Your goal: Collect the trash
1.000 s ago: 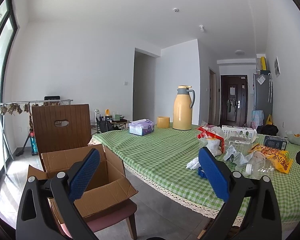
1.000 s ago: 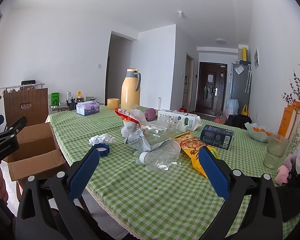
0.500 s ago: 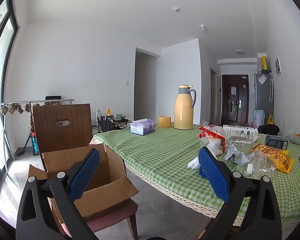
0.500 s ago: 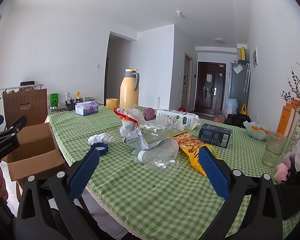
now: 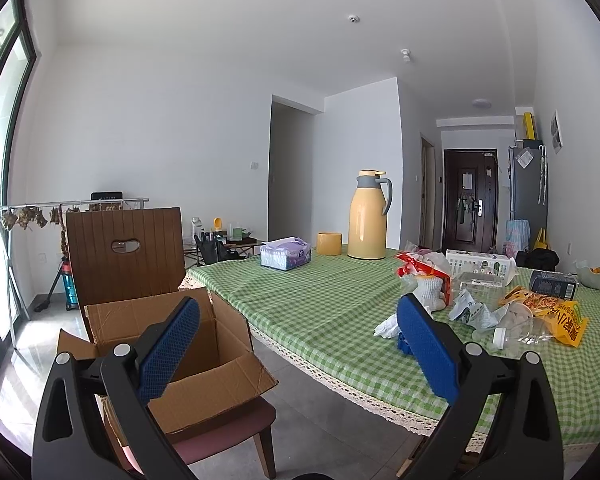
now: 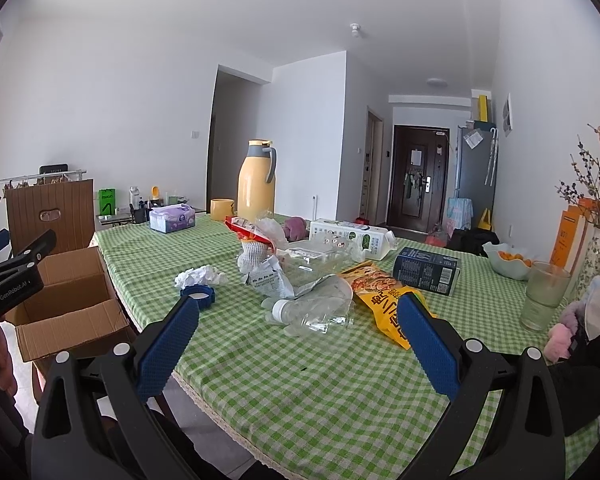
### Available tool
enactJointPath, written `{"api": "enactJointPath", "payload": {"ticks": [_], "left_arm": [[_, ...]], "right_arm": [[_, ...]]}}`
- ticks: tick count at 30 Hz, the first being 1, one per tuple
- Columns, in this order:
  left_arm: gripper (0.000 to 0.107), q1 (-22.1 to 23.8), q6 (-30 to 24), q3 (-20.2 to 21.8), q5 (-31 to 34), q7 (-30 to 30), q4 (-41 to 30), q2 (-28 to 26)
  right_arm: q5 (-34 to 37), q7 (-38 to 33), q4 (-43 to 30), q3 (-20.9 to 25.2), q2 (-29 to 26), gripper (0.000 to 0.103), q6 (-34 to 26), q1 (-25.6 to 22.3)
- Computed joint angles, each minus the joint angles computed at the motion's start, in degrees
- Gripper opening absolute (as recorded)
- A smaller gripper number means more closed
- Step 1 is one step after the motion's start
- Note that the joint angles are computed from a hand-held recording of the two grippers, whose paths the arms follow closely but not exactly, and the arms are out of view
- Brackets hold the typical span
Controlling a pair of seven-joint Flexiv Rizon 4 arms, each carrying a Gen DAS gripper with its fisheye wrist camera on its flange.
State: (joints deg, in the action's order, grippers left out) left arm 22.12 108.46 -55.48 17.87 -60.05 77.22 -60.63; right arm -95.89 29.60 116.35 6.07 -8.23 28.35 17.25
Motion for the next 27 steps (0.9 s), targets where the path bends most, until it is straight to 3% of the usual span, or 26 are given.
{"api": "enactJointPath", "payload": {"ticks": [15,27], "left_arm": [[0.096,0.0,-0.3,0.2,-0.4,0.1,0.1,0.1],[0.096,1.1,0.6,-2.1,1.9,1.1,0.7,-1.1]], "right_arm": [[-0.1,-0.4,-0.2,-0.1,-0.3,0.095,0.3,0.0],[-0.7,-1.1,-0.9,-0.5,-0.8,0.095,1.4,-0.2]]}}
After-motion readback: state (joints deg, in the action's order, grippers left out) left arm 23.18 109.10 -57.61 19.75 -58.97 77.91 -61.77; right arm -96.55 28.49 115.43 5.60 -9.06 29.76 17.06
